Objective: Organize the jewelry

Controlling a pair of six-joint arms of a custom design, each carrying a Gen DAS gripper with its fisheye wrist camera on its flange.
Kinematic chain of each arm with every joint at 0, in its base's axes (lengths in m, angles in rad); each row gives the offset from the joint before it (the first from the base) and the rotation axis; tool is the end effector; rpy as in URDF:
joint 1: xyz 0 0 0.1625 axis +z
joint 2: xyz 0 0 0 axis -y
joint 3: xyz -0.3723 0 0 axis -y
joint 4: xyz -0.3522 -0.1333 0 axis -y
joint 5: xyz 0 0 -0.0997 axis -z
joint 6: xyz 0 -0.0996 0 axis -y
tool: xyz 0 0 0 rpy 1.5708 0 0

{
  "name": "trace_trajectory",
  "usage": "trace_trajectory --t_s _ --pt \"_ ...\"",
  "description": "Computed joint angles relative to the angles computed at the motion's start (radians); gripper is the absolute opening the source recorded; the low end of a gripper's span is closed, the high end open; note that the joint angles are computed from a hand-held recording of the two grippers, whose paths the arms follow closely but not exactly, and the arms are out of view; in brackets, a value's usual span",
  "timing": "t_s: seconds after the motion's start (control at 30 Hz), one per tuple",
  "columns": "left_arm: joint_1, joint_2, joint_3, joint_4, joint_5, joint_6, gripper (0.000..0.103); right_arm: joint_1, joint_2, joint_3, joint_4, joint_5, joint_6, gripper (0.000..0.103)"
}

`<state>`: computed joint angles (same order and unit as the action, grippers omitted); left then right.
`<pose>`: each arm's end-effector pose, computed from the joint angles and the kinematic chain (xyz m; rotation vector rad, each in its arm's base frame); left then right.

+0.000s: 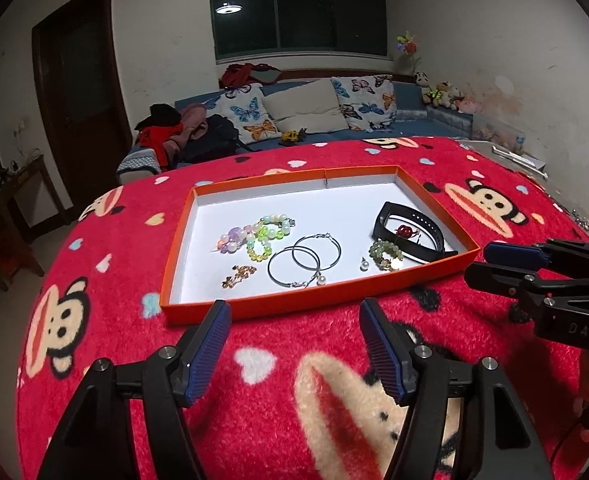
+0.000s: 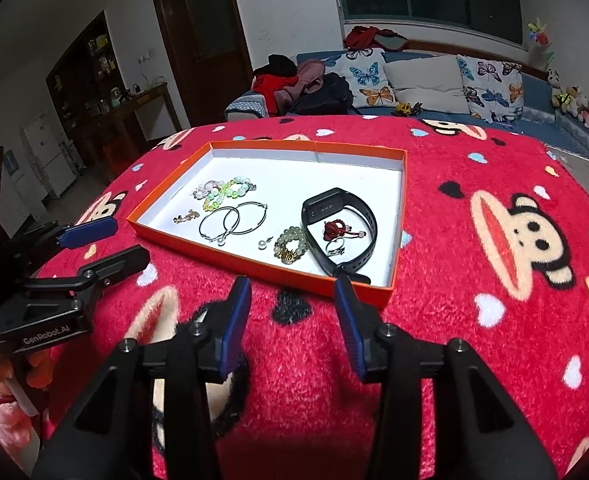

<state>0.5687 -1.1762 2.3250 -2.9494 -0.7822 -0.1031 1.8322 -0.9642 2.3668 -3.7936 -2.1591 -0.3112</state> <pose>-0.2276 -0.3875 0.1392 0.9674 2.2786 -0.7829 0.1787 -0.3660 0.1375 0.3681 -2.3506 1.0074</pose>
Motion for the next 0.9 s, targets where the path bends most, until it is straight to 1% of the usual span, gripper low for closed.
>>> trace_trajectory --t_s 0.03,0.13,0.27,0.33,0.4,0.43,0.47,0.53,0.77,0.9 --pt "0.000 -0.004 0.005 -0.004 -0.001 -0.006 0.077 0.003 0.003 0.002 -0.004 -0.004 0.002 0.044" --pt "-0.013 -0.015 0.030 -0.020 0.015 -0.023 0.079 0.010 0.011 0.005 -0.018 -0.011 0.005 0.049" --pt "-0.027 -0.039 0.062 -0.036 0.020 -0.046 0.089 0.024 0.023 0.015 -0.044 -0.022 0.010 0.053" --pt "-0.034 -0.051 0.074 -0.038 0.022 -0.057 0.091 0.030 0.030 0.018 -0.055 -0.029 0.012 0.056" --pt "-0.040 -0.066 0.087 -0.041 0.024 -0.070 0.096 0.036 0.038 0.018 -0.067 -0.038 0.012 0.058" --pt "-0.043 -0.070 0.094 -0.046 0.027 -0.075 0.102 0.037 0.039 0.020 -0.070 -0.036 0.015 0.059" --pt "-0.046 -0.075 0.099 -0.052 0.033 -0.078 0.103 0.037 0.039 0.023 -0.072 -0.033 0.020 0.060" --pt "-0.052 -0.084 0.110 -0.059 0.039 -0.084 0.103 0.038 0.042 0.025 -0.079 -0.032 0.023 0.062" --pt "-0.065 -0.105 0.131 -0.050 0.068 -0.114 0.103 0.060 0.076 0.025 -0.135 -0.075 0.002 0.067" --pt "-0.071 -0.124 0.147 -0.043 0.084 -0.126 0.103 0.062 0.074 0.037 -0.144 -0.074 0.013 0.069"
